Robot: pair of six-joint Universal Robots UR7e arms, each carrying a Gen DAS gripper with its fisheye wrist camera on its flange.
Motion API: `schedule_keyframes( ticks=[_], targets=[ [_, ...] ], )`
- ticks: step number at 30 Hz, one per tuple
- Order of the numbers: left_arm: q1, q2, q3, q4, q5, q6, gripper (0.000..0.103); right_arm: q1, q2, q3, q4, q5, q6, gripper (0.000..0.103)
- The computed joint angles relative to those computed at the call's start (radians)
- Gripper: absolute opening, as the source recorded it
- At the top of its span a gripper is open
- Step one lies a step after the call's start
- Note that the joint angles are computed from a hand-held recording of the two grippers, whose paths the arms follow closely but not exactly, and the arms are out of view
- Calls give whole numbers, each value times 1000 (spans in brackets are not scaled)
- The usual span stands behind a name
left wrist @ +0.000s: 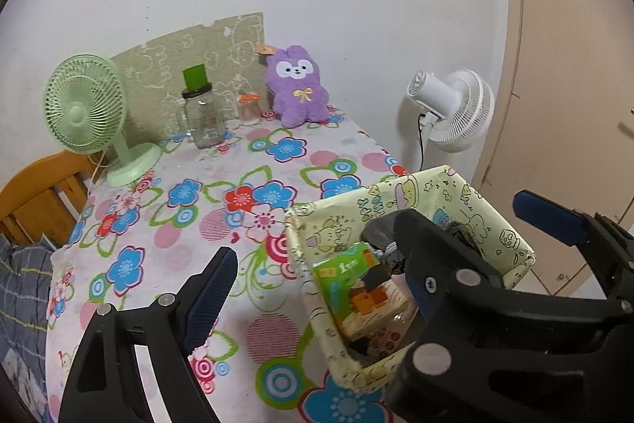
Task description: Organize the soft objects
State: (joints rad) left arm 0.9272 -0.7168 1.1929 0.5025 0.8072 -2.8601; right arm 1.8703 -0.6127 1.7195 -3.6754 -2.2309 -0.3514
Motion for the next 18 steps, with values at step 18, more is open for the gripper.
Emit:
schedule_keyframes(
  ticks=[18],
  targets=[
    [-15, -208, 212, -162, -47, 45, 96, 99, 48, -6, -107, -22, -73, 103]
  ],
)
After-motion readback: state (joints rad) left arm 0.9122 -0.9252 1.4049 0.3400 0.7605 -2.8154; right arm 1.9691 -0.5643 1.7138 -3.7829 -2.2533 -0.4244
